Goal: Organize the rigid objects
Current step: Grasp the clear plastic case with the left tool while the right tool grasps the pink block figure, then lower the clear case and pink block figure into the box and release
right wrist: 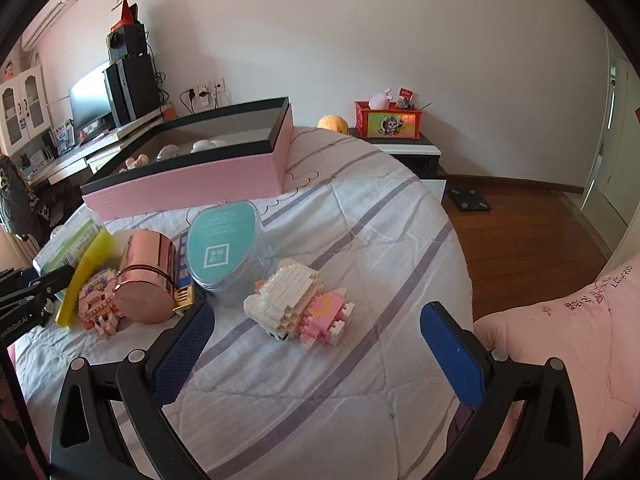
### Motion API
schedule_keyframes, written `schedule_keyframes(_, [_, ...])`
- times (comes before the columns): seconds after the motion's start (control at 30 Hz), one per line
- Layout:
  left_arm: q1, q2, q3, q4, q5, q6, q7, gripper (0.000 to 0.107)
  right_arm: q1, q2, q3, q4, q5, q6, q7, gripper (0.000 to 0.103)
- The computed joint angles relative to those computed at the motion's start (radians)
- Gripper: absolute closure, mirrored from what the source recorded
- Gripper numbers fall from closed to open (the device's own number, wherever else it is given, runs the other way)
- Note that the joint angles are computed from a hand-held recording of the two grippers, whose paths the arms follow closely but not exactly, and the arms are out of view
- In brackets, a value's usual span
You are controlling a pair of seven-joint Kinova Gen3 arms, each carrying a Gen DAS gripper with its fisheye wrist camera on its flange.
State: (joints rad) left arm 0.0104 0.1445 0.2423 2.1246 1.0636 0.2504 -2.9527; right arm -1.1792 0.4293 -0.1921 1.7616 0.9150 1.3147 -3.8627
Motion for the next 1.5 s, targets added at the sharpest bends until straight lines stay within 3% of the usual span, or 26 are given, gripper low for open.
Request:
schedule_keyframes(0.13, [0.01, 0.022, 0.0, -0.02, -0.014, -0.003, 0.026, 0.074, 0.042, -0.017, 0.004, 0.049, 0.028, -0.092, 0.0, 0.003])
schedule_keyframes(0.23, [-0.034, 0.009, 0.044, -0.001, 0.078, -0.014, -0.066, 0.075, 0.054, -0.008, 0.006, 0.043, 0.02, -0.091, 0.045, 0.027])
schedule_keyframes(0.27, [-0.034, 0.001, 0.041, 0.007, 0.106, -0.015, -0.094, 0.075, 0.05, -0.013, 0.006, 0.051, 0.029, -0.095, 0.042, 0.044])
schedule_keyframes(0.37, [-0.035, -0.034, 0.011, 0.029, 0.185, 0.019, -0.176, 0.075, 0.033, -0.027, 0.002, 0.073, 0.05, -0.095, 0.003, 0.043])
schedule_keyframes(0.6, [-0.011, -0.123, -0.104, 0.055, 0.244, 0.151, -0.25, 0.075, -0.019, -0.027, -0.018, 0.017, 0.098, -0.007, 0.012, 0.043])
schedule_keyframes(0.73, [0.012, -0.157, -0.17, 0.045, 0.219, 0.224, -0.234, 0.075, -0.038, -0.023, -0.019, -0.05, 0.148, 0.036, 0.083, 0.043])
schedule_keyframes(0.87, [0.031, -0.158, -0.192, 0.002, 0.174, 0.256, -0.192, 0.075, -0.016, -0.03, -0.009, -0.095, 0.196, 0.005, 0.174, 0.043])
schedule_keyframes(1.03, [0.069, -0.1, -0.163, -0.137, 0.024, 0.233, -0.02, 0.075, 0.052, -0.035, 0.016, -0.148, 0.231, -0.073, 0.316, 0.043])
schedule_keyframes(1.17, [0.228, 0.008, -0.283, -0.319, -0.127, 0.267, 0.143, 0.075, 0.133, -0.036, 0.047, -0.196, 0.217, -0.15, 0.448, 0.043])
schedule_keyframes(1.23, [0.253, 0.07, -0.288, -0.412, -0.197, 0.28, 0.224, 0.075, 0.179, -0.032, 0.066, -0.218, 0.202, -0.201, 0.502, 0.043])
schedule_keyframes(1.4, [0.415, 0.247, -0.435, -0.643, -0.342, 0.335, 0.427, 0.075, 0.315, 0.003, 0.106, -0.282, 0.082, -0.348, 0.663, 0.043])
schedule_keyframes(1.5, [0.465, 0.345, -0.493, -0.782, -0.425, 0.42, 0.549, 0.075, 0.368, 0.054, 0.127, -0.34, -0.001, -0.366, 0.76, 0.043])
